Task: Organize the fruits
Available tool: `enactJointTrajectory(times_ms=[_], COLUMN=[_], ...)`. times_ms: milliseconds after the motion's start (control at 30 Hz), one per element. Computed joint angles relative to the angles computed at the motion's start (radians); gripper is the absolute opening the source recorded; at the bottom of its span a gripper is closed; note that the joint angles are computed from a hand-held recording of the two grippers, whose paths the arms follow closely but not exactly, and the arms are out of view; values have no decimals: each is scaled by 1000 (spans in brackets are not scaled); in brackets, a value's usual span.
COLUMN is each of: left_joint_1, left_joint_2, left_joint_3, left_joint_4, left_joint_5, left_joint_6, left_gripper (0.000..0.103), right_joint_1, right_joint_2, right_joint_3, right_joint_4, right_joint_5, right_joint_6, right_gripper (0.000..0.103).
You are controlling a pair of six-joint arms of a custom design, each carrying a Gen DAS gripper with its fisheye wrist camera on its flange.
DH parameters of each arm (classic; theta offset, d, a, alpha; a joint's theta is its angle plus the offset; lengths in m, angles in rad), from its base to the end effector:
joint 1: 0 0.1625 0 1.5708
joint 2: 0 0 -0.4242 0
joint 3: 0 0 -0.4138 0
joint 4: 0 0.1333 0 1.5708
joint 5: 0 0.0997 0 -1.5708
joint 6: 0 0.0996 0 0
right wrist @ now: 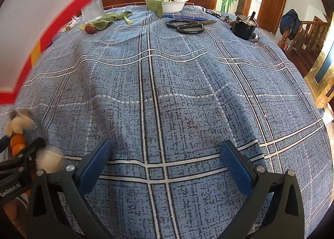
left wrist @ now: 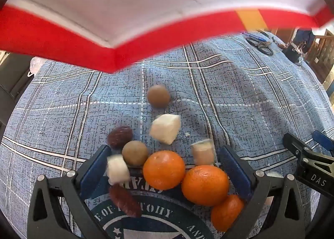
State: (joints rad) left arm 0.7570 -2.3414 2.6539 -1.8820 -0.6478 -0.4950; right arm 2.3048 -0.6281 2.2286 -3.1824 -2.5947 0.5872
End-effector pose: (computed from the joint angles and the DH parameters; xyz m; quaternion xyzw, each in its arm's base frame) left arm 0.0022 -0.2905 0.2794 0.1424 0.8840 -0.2706 0.3537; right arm 0.3247 -0.2879 -0.0525 0.0612 -0.8696 0.3044 0.3838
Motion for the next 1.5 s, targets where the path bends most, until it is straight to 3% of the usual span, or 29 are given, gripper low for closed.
enactJointTrajectory(times_ms=[1500], left_joint_1=[1], left_joint_2=[2], left_joint_3=[1], left_joint_4=[-3], left_joint_5=[1], left_joint_6=[1], left_gripper=[102], right_joint_1=[-5], right_joint_2=[-4], right_joint_3=[-1], right_joint_4=[-8], right_joint_5=[6], right_joint_6=[-18], right_gripper=[103])
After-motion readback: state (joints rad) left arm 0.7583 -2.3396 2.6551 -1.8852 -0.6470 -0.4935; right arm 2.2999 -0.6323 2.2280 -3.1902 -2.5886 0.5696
